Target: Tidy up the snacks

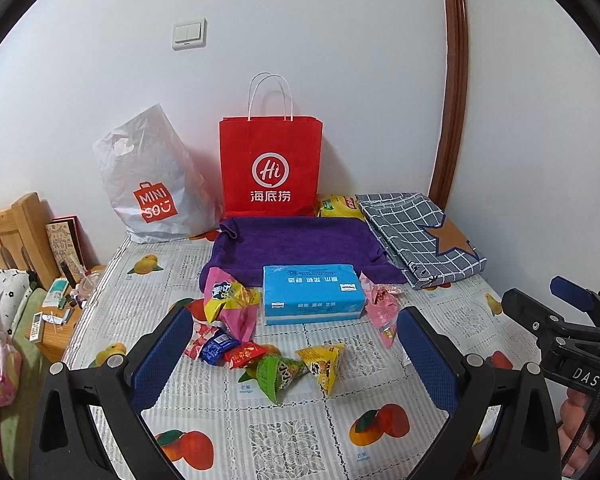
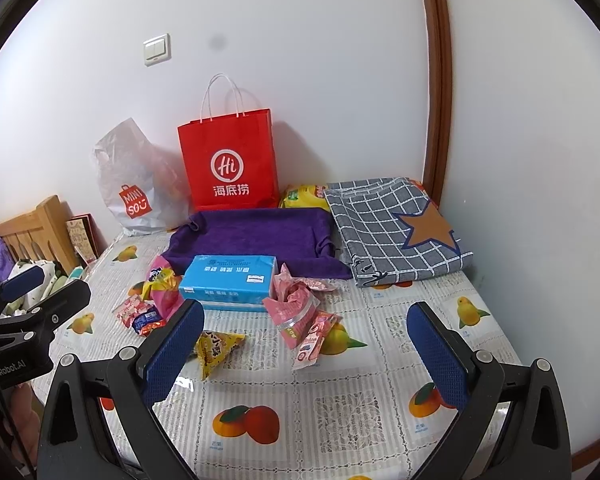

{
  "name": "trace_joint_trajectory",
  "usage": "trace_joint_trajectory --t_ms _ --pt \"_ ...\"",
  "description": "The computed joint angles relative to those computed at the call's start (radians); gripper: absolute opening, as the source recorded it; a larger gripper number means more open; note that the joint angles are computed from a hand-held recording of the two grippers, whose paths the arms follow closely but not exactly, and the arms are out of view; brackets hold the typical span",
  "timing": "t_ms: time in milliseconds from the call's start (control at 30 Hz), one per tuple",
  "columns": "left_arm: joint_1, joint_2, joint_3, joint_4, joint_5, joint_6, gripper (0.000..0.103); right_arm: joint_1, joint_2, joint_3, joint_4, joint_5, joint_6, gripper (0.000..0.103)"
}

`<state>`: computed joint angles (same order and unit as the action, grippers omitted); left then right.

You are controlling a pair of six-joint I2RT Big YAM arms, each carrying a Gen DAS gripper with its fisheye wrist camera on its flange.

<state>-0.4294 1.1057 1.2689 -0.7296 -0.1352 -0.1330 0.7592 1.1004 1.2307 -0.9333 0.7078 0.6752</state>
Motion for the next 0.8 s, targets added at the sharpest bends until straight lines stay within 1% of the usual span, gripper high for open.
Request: trace_joint_trajectory --t_ms 800 --pt "-0.007 -0.003 0.003 0.006 -0.011 0.007 0.102 0.001 0.001 0.006 0.002 0.002 -0.013 0.101"
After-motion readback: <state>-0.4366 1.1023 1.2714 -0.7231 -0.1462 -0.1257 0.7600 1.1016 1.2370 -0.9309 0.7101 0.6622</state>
